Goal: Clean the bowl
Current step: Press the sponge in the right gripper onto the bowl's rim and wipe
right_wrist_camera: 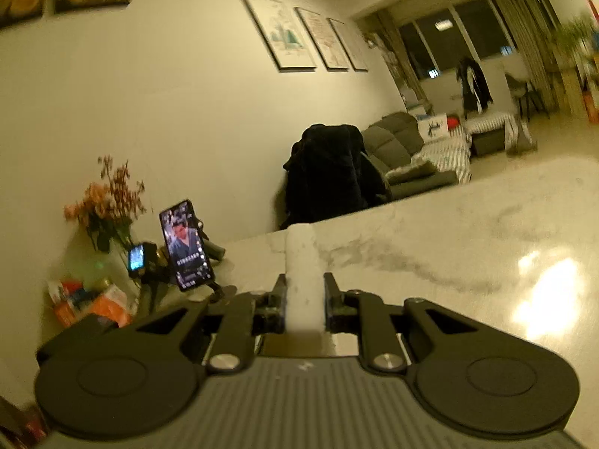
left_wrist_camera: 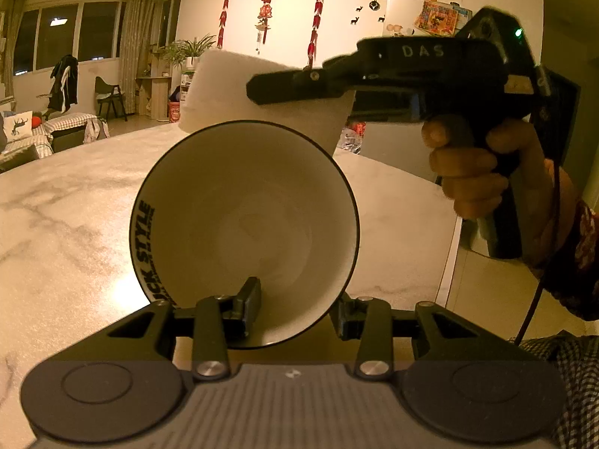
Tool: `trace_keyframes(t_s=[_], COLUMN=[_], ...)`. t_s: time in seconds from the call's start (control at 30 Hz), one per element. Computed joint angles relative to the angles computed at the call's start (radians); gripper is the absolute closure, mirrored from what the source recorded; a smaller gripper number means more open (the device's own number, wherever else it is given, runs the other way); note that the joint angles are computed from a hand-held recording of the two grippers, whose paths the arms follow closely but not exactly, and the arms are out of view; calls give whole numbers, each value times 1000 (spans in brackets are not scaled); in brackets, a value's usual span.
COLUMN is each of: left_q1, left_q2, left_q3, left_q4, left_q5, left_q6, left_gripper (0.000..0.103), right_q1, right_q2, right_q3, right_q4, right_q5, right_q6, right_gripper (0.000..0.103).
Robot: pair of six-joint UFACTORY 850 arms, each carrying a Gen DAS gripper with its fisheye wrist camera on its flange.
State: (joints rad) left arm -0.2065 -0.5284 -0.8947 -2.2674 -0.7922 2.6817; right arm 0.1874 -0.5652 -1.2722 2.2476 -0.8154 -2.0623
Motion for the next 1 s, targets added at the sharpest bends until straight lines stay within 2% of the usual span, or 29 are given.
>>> trace_keyframes(t_s=[0.07,0.2,0.37,0.47,0.57,0.7,1.0], left_q1=[-10,-24,-35,-41,-40,-29,-21], left_q2=[15,42,70,87,92,82,96], left_q3=[26,67,107,128,115,61,67], left_q4=[-18,-40,-57,-65,-53,-4,19], left_q5=[-5,-11,-19,-21,-8,19,19], left_q6=[12,25,31,34,16,-37,-61], left_gripper=[62,62,62,62,62,61,61], right_q1=[-12,-16,-11,-13,-15,-16,-16], right_q2=[-13,-28,-23,-16,-17,-25,-29], right_q3=[-4,-10,-10,-12,-16,-15,-11], right_q4=[-16,-46,-37,-33,-43,-36,-61], right_q5=[-14,15,6,-31,-54,-45,-6], right_q6=[57,118,111,105,112,121,156], right_gripper=[84,84,84,84,84,84,84])
